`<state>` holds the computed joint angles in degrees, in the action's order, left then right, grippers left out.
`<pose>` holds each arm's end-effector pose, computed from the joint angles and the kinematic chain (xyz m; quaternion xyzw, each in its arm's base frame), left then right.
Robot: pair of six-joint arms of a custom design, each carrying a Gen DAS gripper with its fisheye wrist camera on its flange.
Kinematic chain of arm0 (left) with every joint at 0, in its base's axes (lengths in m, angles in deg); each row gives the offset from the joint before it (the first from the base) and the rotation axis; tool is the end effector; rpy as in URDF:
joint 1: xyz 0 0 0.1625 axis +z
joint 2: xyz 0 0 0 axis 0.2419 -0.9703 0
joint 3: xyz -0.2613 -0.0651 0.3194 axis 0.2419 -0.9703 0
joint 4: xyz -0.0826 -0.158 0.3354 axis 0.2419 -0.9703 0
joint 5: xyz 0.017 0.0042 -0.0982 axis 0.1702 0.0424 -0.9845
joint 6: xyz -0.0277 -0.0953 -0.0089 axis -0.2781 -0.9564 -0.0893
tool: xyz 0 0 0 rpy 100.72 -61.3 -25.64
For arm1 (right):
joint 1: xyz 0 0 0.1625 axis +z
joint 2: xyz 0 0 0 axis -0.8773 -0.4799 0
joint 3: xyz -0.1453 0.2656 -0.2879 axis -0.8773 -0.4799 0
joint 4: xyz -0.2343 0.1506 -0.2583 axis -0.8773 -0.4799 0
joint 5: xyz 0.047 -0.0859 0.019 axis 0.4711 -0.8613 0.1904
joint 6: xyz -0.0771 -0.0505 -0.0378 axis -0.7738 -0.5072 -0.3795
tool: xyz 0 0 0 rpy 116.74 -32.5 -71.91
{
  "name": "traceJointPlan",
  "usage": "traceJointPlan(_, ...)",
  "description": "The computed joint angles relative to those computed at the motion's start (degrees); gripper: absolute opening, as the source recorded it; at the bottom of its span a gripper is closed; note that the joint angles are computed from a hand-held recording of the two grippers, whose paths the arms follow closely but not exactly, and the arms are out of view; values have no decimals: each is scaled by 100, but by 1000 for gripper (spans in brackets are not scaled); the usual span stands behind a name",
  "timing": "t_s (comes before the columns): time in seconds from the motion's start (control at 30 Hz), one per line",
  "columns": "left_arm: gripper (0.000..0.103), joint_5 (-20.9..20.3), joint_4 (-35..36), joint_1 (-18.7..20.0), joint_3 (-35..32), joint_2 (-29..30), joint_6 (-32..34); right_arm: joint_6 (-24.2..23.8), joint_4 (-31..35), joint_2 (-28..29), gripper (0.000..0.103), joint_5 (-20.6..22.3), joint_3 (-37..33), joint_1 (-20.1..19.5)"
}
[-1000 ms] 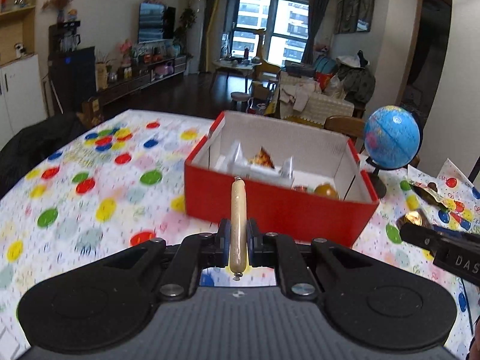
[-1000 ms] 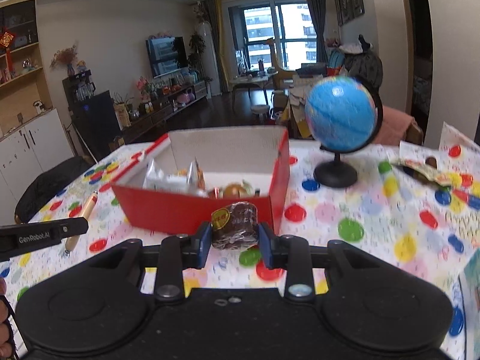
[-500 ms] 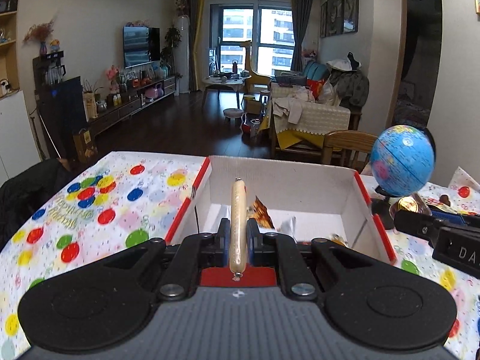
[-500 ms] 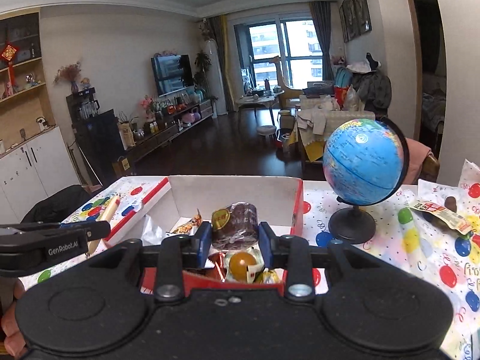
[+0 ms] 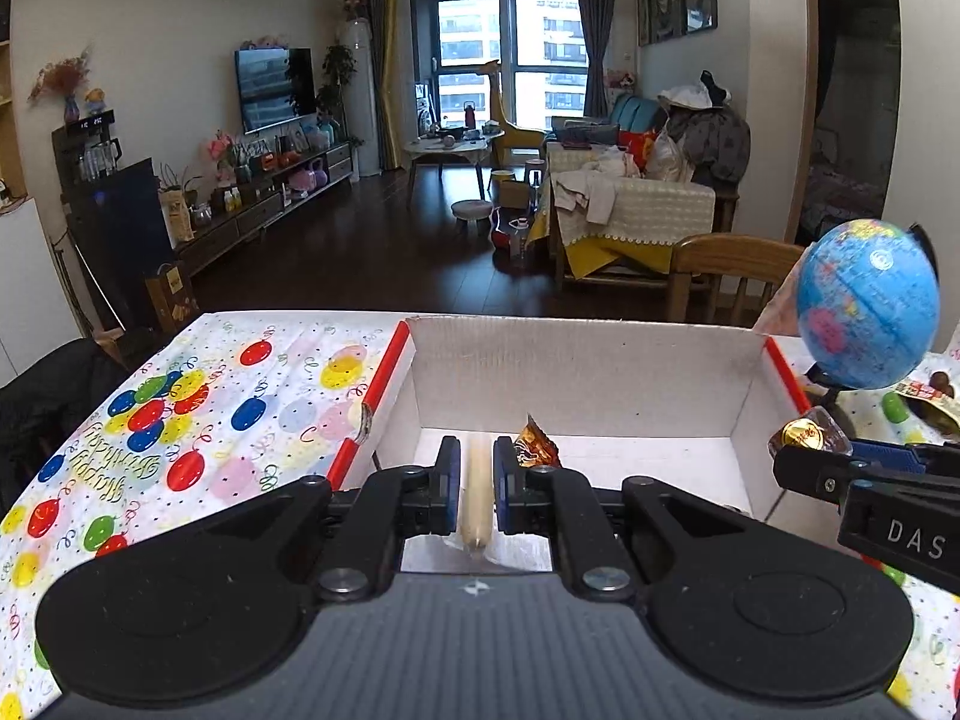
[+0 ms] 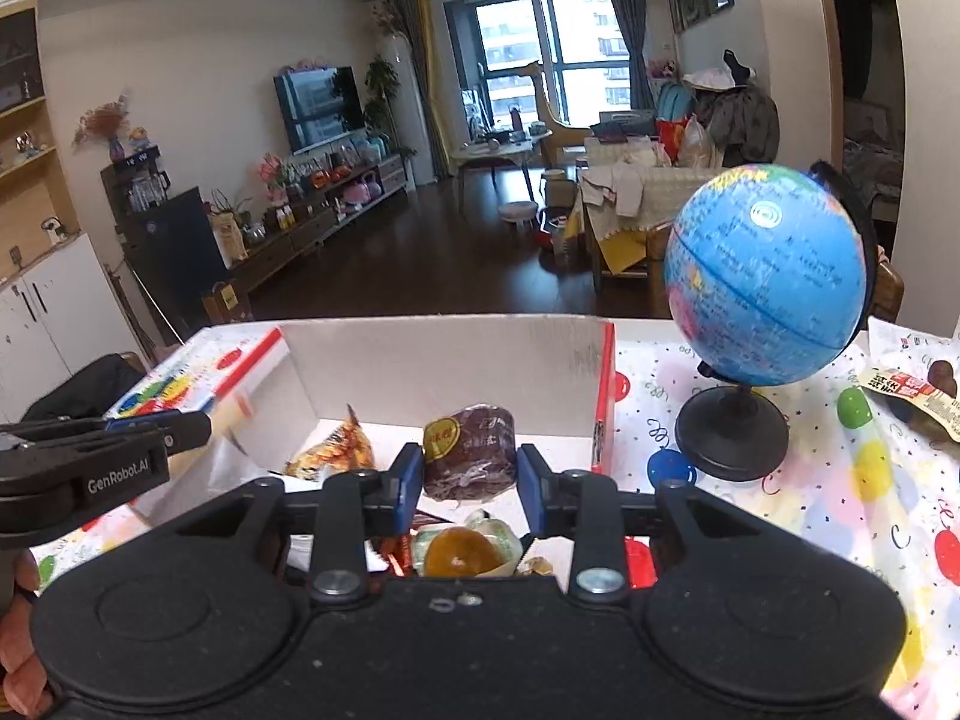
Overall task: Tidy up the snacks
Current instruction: 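Open both tools to drop the snacks into the red box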
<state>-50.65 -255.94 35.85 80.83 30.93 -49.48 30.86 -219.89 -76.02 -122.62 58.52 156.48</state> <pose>-0.3155 -0.7259 0.1086 0.0829 0.7850 -0.4589 0.4078 0.1879 -0.7896 0.2185 0.2864 -0.8704 0.3582 0.1791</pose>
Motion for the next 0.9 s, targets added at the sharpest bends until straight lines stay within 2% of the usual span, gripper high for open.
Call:
traceJointPlan(0.3,11,-118,572,158,-191,115,-341,79,565,249,33,-228,-414,-28)
traceJointPlan(0.6,11,-204,763,143,150,-33,-665,101,459,162,38,-271,-231,-27)
traceJointPlan(0.9,11,-69,1000,-36,637,-314,-1209,103,247,-161,47,-107,241,-20)
